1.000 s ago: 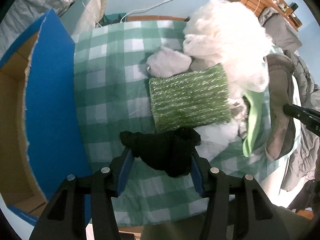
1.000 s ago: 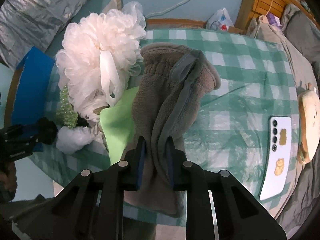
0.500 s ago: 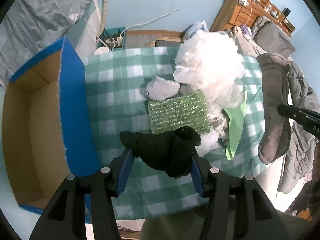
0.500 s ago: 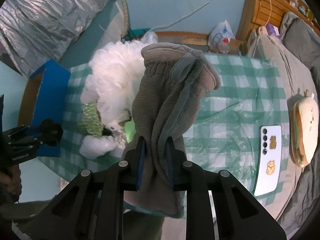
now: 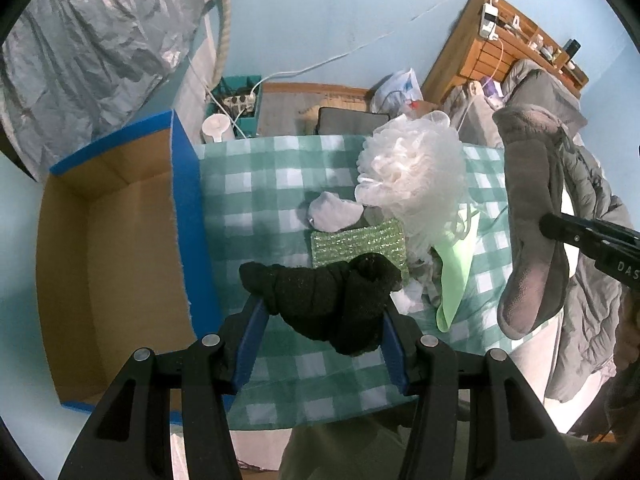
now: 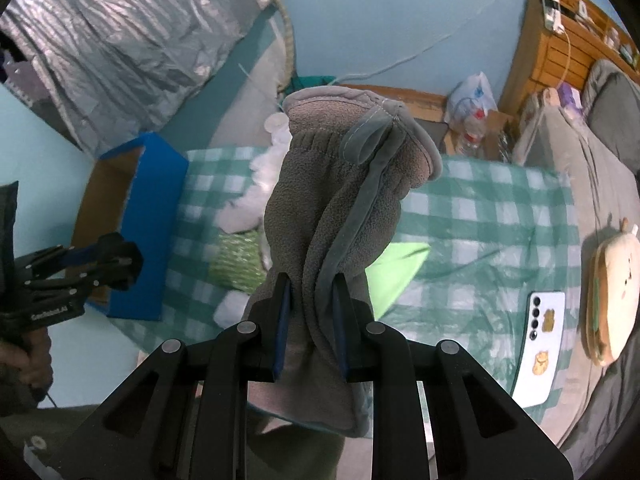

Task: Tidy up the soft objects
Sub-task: 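Lift the grey mitten with the right gripper while the left gripper carries the black sock to the box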

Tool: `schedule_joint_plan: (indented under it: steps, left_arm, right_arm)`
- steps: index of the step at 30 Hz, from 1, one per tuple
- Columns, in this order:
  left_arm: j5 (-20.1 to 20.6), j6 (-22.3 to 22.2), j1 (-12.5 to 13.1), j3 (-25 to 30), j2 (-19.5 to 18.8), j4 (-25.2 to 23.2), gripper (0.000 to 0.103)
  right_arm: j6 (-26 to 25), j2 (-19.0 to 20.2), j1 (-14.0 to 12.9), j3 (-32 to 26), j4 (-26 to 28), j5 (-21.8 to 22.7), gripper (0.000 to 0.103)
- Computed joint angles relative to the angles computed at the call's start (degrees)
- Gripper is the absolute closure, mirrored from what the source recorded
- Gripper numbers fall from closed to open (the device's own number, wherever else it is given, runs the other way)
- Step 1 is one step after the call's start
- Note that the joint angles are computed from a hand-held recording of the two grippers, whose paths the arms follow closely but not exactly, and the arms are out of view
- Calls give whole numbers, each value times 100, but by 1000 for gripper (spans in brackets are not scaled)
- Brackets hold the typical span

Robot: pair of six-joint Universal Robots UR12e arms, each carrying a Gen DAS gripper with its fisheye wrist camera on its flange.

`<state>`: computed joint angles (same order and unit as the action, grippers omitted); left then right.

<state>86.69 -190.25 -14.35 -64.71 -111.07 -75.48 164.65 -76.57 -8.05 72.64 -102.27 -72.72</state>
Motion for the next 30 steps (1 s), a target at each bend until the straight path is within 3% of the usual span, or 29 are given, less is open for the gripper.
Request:
schedule_joint_plan:
  steps: [12,30]
  left_arm:
    - [88,-41,79,-96,154,82,49]
    - [291,-453,339,-436,478,238,49]
  right_arm:
    - [-384,159,232,-389,230,278,84]
    - [-802,476,713,-919,502,723,84]
